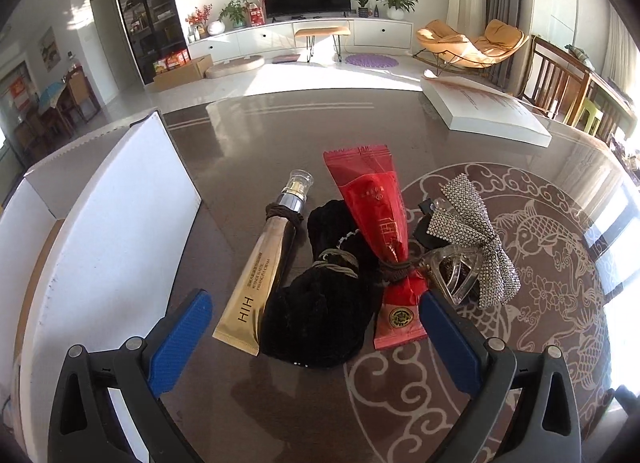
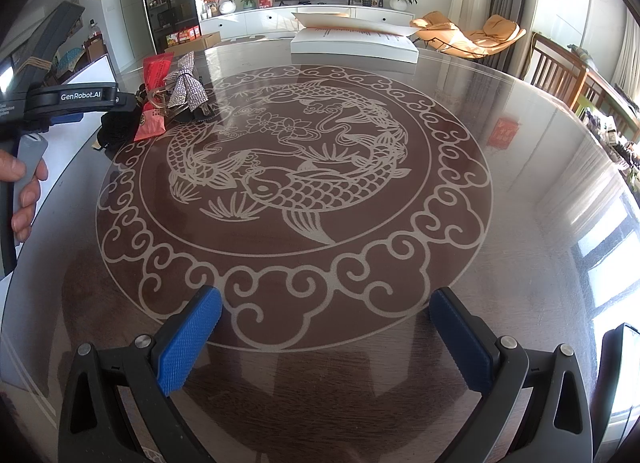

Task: Organize objects
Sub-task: 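Lower the left gripper onto the black velvet drawstring pouch and close it, then lift the black velvet pouch off the table with the left gripper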

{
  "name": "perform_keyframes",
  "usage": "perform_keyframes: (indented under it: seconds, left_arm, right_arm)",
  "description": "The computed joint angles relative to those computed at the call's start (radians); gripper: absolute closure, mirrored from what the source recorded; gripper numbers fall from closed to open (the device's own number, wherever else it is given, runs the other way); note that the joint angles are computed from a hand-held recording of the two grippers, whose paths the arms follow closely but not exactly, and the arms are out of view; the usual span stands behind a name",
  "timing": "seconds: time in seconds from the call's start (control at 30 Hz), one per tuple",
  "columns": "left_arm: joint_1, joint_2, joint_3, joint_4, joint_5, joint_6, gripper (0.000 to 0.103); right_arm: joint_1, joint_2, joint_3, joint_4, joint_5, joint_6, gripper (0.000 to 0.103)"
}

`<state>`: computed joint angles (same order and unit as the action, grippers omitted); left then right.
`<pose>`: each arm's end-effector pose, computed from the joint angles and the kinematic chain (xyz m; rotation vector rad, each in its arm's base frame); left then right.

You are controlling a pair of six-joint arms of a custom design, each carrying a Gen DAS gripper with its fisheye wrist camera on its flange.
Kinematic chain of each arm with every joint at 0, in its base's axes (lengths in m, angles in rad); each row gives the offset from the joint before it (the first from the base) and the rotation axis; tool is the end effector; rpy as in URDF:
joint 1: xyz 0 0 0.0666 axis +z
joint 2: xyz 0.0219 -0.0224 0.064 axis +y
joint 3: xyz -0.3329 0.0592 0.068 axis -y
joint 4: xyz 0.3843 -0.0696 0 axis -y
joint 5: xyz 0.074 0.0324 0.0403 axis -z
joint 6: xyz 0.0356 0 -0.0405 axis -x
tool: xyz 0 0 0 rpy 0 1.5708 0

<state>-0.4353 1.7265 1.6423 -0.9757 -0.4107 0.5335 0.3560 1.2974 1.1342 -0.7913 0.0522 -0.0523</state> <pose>0.5278 -0.2302 0.3235 -0.2586 2.4913 0.1568 0.4131 0.1512 0.3175 -0.3614 2.5003 0.0984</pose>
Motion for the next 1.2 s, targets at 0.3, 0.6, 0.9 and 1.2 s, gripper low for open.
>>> perform_keyframes:
  seconds: [0.3,0.6,0.9,1.2]
  left_arm:
    - [0.033,0.047,0.012,0.058,0.105,0.037,0.000]
    - [-0.001,0.088,0.052,0.007,0.053,-0.078,0.001]
    - [-0.033,0.050,0.010,0.051,0.054,-0.104,0.059]
    - [-0.074,-0.076,-0.154,0.090,0.061,-0.050,0.069]
  right_arm:
    - [0.000,0.001,0.000,0.001,0.000,0.000,0.000]
    - [0.000,0.001,0.000,0.001,0.000,-0.001,0.000]
    - [0.000,0.001,0.000,0.001,0.000,0.000,0.000]
    - [0.000,0.001,0.000,0.001,0.000,0.000,0.000]
